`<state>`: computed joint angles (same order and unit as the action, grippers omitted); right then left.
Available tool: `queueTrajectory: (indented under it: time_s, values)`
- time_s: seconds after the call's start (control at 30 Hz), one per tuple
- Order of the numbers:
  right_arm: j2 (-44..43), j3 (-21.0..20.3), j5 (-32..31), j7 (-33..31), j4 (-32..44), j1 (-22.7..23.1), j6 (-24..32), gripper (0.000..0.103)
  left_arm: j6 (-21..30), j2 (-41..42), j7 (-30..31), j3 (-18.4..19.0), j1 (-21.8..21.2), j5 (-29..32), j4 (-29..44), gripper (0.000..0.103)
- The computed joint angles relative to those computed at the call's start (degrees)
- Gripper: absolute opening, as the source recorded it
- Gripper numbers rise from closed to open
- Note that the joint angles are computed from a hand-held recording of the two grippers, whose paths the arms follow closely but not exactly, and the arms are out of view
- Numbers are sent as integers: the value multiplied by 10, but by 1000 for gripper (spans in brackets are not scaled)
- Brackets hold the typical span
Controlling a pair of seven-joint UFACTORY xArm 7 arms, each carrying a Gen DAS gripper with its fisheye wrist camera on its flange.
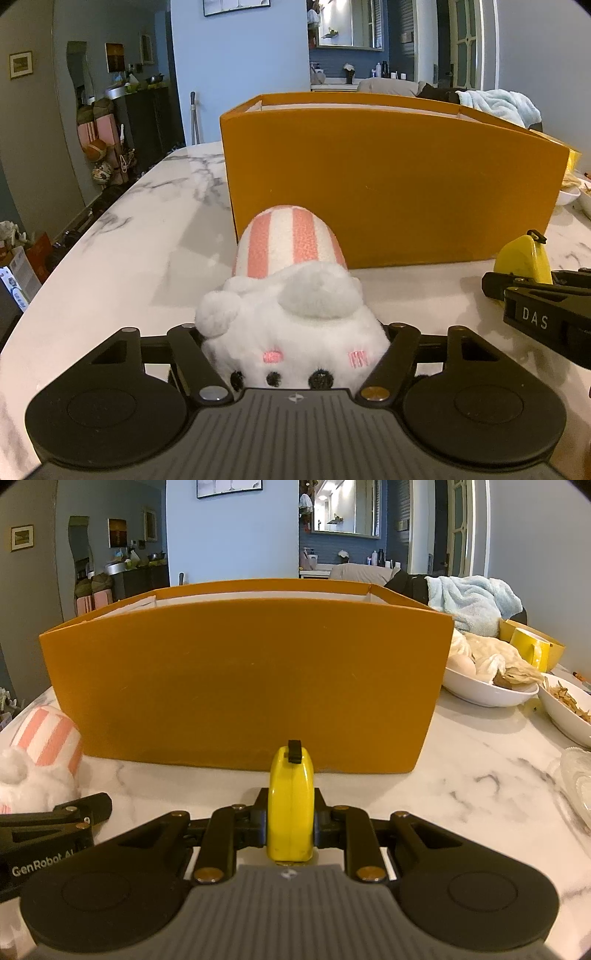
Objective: Organize objects
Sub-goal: 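Lift the plush toy and tape measure with both tools and carry them over the box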
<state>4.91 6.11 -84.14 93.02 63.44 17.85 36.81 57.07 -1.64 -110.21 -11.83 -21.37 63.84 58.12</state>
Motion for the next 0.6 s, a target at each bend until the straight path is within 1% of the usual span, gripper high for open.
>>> queueTrajectory:
  time_s: [0.1,0.3,0.47,0.6]
  values:
    - [-9,3,-4,7,-11,2,1,22,3,-4,6,-2,-3,-9,-2,80]
    - [-34,11,-6,16,-35,0,-2,22,-8,-21,12,-7,-1,-29,-11,80]
    - [-61,22,-1,15,-51,-4,-7,22,-22,-39,24,-14,5,-30,-14,80]
    - [-84,33,0,13,-59,-7,-7,22,-14,-44,45,-22,7,-32,-1,80]
